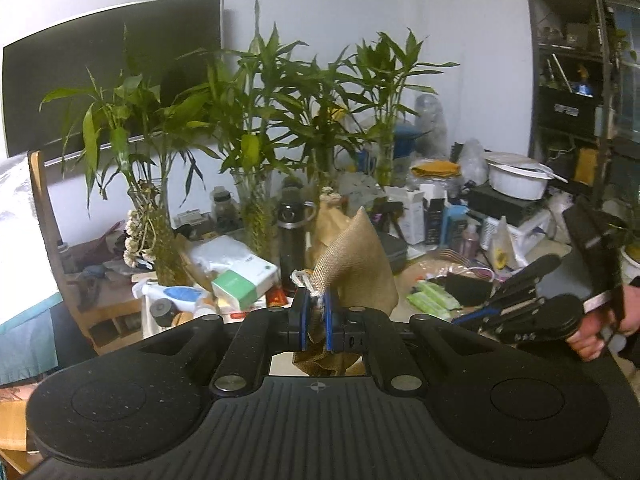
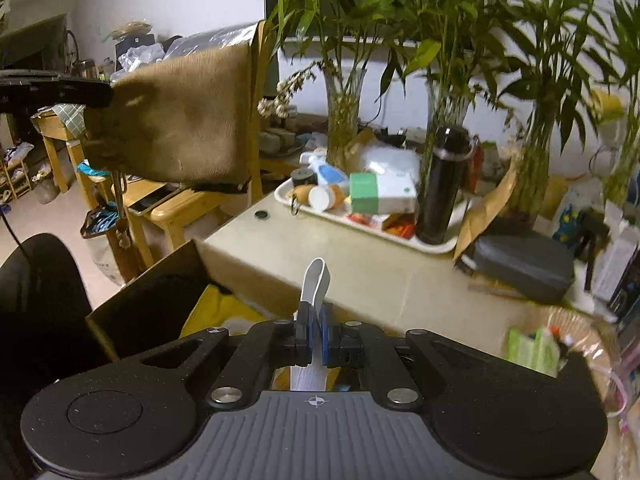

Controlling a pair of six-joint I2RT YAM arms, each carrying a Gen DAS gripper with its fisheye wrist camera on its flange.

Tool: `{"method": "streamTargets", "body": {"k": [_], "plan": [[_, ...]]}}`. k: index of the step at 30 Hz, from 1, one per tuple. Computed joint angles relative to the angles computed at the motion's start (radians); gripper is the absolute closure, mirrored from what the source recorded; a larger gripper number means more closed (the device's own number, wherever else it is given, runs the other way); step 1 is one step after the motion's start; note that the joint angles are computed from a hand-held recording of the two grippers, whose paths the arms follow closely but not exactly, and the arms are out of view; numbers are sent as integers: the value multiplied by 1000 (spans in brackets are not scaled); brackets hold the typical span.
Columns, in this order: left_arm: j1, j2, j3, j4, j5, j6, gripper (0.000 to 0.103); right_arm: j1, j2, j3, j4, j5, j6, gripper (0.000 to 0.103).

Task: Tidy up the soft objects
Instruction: 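Carry the pouch and white strip over the cardboard box with both tools, then open both tools to drop the pouch and strip into the box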

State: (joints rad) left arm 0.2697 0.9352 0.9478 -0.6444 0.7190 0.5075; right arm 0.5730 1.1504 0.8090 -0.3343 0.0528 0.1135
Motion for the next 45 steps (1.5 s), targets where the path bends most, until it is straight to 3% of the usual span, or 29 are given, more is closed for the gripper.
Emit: {"method": "streamTargets", "body": {"k": [2,4,5,6,9,14,22,24,27,30,41,45], "plan": [[-2,-1,0,-16,5,3,94,21,17,-9,-8,5,3,91],[-3,-7,-3,-31,11,5,94,34,25,-18,-8,17,8,54],[-3,-13,-6,-39,13,8,94,43,14,-36,8,43,18,21],[-6,-20,-9,-47,13,12,94,51,-5,-53,26,69,27,7],[-16,-36,-21,-68,8,24,94,46,-51,-67,32,101,54,1],[-52,-47,-42,-89,-6,35,94,66,-89,-69,-25,227,16,0],[-168,23,-39,-143,-15,0,93,85,-175,-107,-73,277,-1,0],[-193,102,-25,-182,-11,15,89,87,-179,-108,-76,280,-1,0],[-238,109,-83,-96,-121,-46,67,93,-184,-110,-81,278,-10,0],[-224,98,-123,-61,-149,-38,58,102,-189,-114,-90,280,-1,0],[-204,42,-156,-42,-273,-26,52,110,-193,-121,-97,262,78,0],[-188,15,-167,-35,-293,-50,41,116,-194,-117,-98,258,119,0]]}}
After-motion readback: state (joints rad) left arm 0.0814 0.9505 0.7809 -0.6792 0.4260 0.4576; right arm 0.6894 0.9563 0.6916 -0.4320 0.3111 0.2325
